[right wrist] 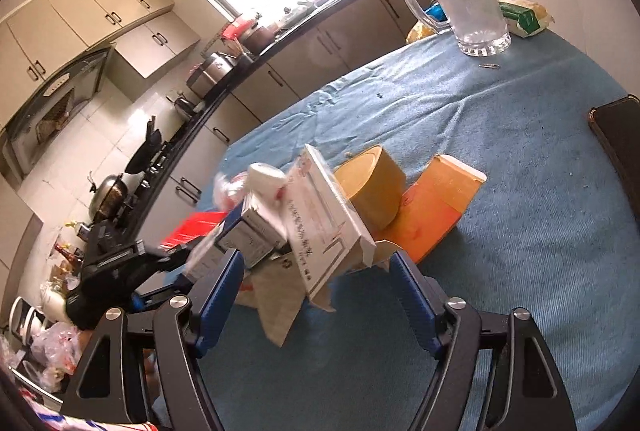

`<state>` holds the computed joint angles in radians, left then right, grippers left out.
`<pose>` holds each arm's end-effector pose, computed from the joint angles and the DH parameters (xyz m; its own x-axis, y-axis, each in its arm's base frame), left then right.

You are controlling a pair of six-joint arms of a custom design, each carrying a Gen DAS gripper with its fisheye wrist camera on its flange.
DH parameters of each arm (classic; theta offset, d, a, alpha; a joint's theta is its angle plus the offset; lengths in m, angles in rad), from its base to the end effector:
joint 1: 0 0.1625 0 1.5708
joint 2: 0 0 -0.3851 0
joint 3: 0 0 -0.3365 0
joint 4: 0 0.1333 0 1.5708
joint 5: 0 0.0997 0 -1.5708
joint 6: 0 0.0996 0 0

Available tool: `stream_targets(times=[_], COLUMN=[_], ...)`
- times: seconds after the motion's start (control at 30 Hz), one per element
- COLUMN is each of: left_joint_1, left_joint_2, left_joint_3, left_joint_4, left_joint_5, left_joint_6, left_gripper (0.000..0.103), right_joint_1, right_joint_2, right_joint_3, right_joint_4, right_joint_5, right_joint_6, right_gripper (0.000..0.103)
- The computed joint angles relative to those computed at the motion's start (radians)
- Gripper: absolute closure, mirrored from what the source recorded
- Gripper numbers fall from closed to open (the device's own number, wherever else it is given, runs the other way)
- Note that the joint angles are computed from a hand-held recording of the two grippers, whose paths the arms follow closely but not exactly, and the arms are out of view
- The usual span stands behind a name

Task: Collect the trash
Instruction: 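Grasp the red tissue box with the left tool while the right tool grasps a white medicine box, then lift the red tissue box and white box and carry them to the red basket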

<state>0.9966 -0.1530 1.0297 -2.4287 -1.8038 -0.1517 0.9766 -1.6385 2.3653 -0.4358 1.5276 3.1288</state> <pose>-0.2842 -0.6424 -0.1362 -0.8920 0.3920 0.2254 0.4130 0.9092 0.0535 -0.0495 -0.3191 0.1991 -0.8530 0.5220 -0.0001 0.1497 0.2444 -0.9580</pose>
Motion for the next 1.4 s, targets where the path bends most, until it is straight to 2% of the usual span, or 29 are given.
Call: stream_targets(times=[0.03,0.07,0.1,0.17,0.2,0.27,0.37,0.53,0.67,0.77,0.8,0.87,0.9,0.93,1.0,1.1,1.13,1.17,1.3,1.4], left_joint_1=[-0.003,-0.003,-0.007,-0.011,-0.012,-0.013,-0.016,-0.012,-0.008,-0.012,-0.015,-0.020,-0.019,-0.017,-0.010,-0.005,-0.007,-0.005,0.004,0.011], left_joint_2=[-0.010,-0.025,-0.040,-0.065,-0.079,-0.113,-0.169,-0.268,-0.341,-0.391,-0.409,-0.441,-0.458,-0.468,-0.488,-0.509,-0.512,-0.519,-0.538,-0.546], left_joint_3=[0.015,0.038,0.061,0.097,0.118,0.168,0.248,0.378,0.470,0.548,0.578,0.632,0.660,0.675,0.703,0.733,0.739,0.748,0.770,0.775], left_joint_4=[-0.006,-0.015,-0.027,-0.044,-0.053,-0.077,-0.122,-0.185,-0.228,-0.282,-0.307,-0.354,-0.377,-0.388,-0.405,-0.427,-0.436,-0.444,-0.465,-0.467], left_joint_5=[0.004,0.009,0.019,0.035,0.042,0.056,0.076,0.098,0.114,0.146,0.164,0.192,0.202,0.204,0.203,0.214,0.218,0.222,0.226,0.231], left_joint_6=[0.008,0.019,0.029,0.043,0.052,0.071,0.105,0.160,0.190,0.217,0.228,0.247,0.253,0.256,0.260,0.269,0.272,0.282,0.314,0.330], left_gripper=[0.081,0.082,0.082,0.083,0.083,0.083,0.083,0.083,0.083,0.083,0.083,0.083,0.083,0.083,0.083,0.083,0.083,0.083,0.083,0.083], right_joint_1=[0.001,-0.004,-0.009,-0.029,-0.036,-0.031,0.004,0.047,0.058,0.080,0.088,0.088,0.097,0.115,0.142,0.168,0.181,0.197,0.297,0.310], right_joint_2=[0.011,0.015,0.019,0.026,0.026,0.024,0.016,-0.019,-0.037,-0.042,-0.048,-0.069,-0.082,-0.085,-0.061,0.012,0.043,0.071,0.204,0.260], right_joint_3=[-0.013,-0.021,-0.029,-0.042,-0.041,-0.030,-0.007,0.066,0.119,0.145,0.150,0.161,0.175,0.175,0.124,0.025,-0.011,-0.047,-0.212,-0.285], right_joint_4=[0.008,0.016,0.027,0.058,0.064,0.053,0.029,-0.018,-0.044,-0.071,-0.080,-0.091,-0.124,-0.141,-0.094,-0.028,-0.013,0.002,0.068,0.100], right_joint_5=[0.011,0.009,0.005,-0.035,-0.055,-0.052,-0.009,0.042,0.050,0.068,0.072,0.045,0.033,0.033,0.011,-0.027,-0.012,0.020,0.248,0.292], right_joint_6=[0.004,0.006,0.007,0.002,0.002,-0.013,-0.039,-0.089,-0.095,-0.108,-0.107,-0.097,-0.085,-0.075,-0.047,0.038,0.074,0.102,0.201,0.251], right_gripper=[0.035,0.046,0.064,0.087,0.092,0.099,0.102,0.102,0.102,0.096,0.085,0.022,0.014,0.014,0.014,0.014,0.014,0.014,0.014,0.014])
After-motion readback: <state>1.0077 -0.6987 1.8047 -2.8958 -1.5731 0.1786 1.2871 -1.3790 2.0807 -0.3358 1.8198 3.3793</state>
